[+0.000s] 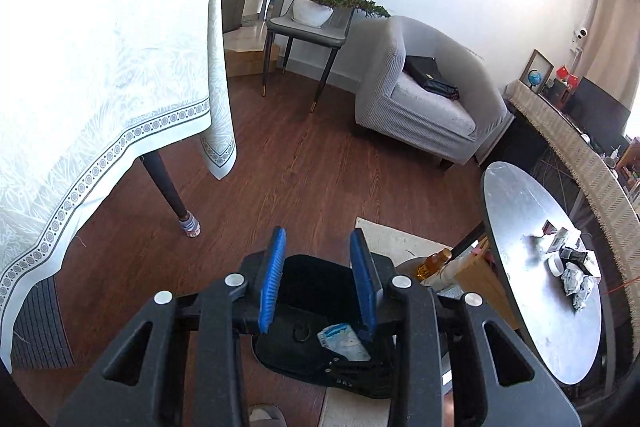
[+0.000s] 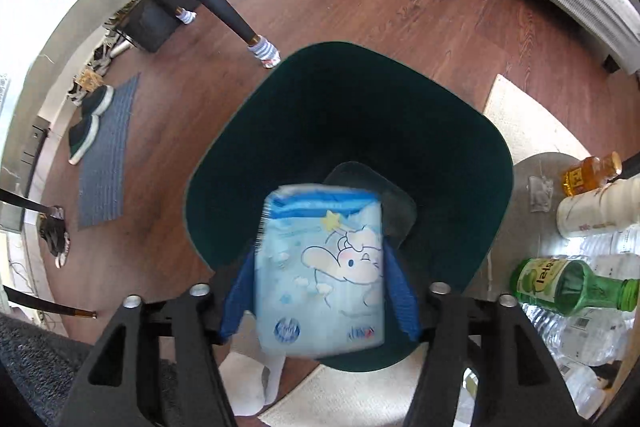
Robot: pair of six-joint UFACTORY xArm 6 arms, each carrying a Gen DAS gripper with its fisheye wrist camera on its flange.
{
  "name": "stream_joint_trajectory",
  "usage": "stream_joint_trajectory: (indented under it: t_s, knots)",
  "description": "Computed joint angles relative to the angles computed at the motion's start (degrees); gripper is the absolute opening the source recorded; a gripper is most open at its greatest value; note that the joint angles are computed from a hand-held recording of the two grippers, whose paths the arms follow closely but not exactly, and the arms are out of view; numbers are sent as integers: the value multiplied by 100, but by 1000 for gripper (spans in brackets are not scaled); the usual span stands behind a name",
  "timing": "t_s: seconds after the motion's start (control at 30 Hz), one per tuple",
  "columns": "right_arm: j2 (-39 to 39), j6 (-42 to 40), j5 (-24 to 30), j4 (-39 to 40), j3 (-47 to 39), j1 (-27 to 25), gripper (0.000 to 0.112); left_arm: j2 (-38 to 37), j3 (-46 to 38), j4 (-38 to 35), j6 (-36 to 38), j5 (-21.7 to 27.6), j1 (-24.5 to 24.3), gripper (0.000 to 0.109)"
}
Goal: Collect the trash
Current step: 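Carry both items to the green bin and open both grippers over it, then move both tools back over the table toward the crumpled paper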
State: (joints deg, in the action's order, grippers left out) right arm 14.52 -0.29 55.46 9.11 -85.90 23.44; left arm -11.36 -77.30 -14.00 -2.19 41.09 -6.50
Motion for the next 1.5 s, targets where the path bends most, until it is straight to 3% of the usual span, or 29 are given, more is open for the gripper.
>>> stream_joint_trajectory:
  t_s: [0.3,0.6,0.97,1.5]
  knots:
    - [-341,-404,-349,196,240,-36,73,-119,-73,223,-118,-147,-112,36]
    - [-1009,-1017,-534,784,321,-71,73,-108,-256,189,-284,-201,-123,45]
    - [-2114,-1380,-943,923,643,-257,62,-26,-419,339,-591,-335,-291,56]
    - [-3290,-1471,-1040,777,1531,-1241,60,488,-938,546,-424,-398,-1506,67]
